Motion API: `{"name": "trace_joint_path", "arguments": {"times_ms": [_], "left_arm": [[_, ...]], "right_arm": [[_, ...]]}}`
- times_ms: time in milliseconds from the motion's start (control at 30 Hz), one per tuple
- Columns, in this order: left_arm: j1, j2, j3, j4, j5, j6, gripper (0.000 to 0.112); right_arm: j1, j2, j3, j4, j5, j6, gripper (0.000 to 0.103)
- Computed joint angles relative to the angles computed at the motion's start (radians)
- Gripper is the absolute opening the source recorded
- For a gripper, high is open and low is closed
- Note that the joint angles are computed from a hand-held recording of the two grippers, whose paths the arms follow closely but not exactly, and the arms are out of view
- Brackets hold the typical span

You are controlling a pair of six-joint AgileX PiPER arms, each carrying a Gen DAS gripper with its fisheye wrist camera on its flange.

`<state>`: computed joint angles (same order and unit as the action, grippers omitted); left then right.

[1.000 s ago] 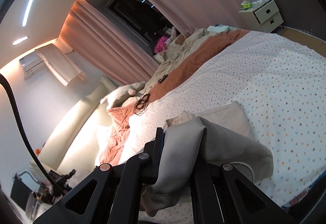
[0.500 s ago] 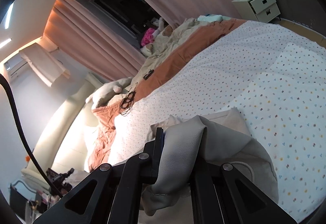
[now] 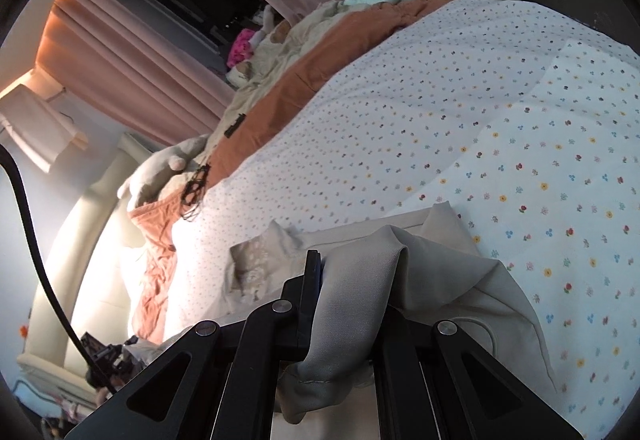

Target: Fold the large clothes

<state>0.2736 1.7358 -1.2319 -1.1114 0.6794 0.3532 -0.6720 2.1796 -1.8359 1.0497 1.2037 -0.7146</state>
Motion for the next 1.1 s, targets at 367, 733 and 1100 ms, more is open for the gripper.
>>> {"name": "trace_joint_path", "arguments": {"times_ms": [367,733,1100], "left_arm": [[0.035,0.01,0.031,-0.133,-0.011,0.146,0.092],[0.09,-0.177,0.26,-0.063,-0.021,0.135,0.091],[0.149,-0.348,0.427,0.045,0.009,0.107,0.077]], "right_arm": [[0.086,-0.005,0.056,-0.113,-0.196,0.038,0.081],[0.125,-0.164,0.271,-0.126,-0.207,-0.065,0.083],[0.377,-0.309,0.407,-0.259,-0.267,-0.034,0.073]]}}
